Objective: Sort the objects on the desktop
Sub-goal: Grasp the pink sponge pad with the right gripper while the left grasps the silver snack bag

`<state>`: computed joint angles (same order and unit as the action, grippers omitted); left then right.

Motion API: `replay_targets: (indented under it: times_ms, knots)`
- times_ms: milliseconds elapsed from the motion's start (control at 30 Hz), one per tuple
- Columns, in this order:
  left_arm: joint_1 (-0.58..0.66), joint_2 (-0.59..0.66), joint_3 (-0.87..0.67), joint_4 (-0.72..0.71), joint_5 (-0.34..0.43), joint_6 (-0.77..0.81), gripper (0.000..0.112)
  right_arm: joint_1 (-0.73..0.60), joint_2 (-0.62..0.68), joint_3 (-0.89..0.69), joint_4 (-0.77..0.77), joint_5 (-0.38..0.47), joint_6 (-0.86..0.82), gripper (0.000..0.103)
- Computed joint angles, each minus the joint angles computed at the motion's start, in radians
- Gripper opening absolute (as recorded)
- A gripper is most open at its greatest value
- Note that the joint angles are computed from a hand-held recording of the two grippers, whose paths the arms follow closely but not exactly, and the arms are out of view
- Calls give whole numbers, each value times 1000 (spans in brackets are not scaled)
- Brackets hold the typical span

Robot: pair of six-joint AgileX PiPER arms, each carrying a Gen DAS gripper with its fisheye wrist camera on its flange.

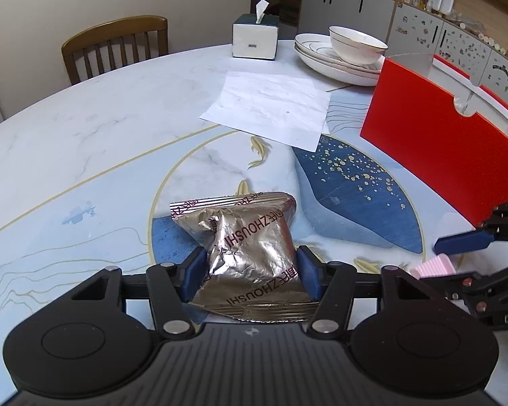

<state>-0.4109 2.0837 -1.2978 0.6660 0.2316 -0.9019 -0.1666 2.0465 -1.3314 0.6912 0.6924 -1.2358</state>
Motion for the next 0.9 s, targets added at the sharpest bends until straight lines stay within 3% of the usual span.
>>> replay_targets:
  times_ms: [133, 267, 333, 400, 533, 667, 900]
  knots:
    - [-4, -13, 16, 10, 1, -25, 53, -7, 8, -24, -31, 55, 1, 49]
    - [-11, -26, 37, 47, 3, -80, 53, -12, -21, 0, -58, 57, 41, 66]
    - [-15, -33, 46, 66, 4, -108, 53, -14, -27, 8, -70, 75, 67, 67]
    - [-20, -40, 57, 82, 5, -133, 52, -7, -29, 20, -95, 78, 89, 67]
    - [-32, -55, 81, 123, 9, -194, 52, 13, -47, 63, -98, 7, 81, 66]
    - [-47, -72, 104, 156, 20, -256, 52, 20, -61, 92, -95, -44, 37, 49]
    - [-94, -117, 139, 167, 52, -340, 51, -30, -40, 42, -29, 46, -31, 47]
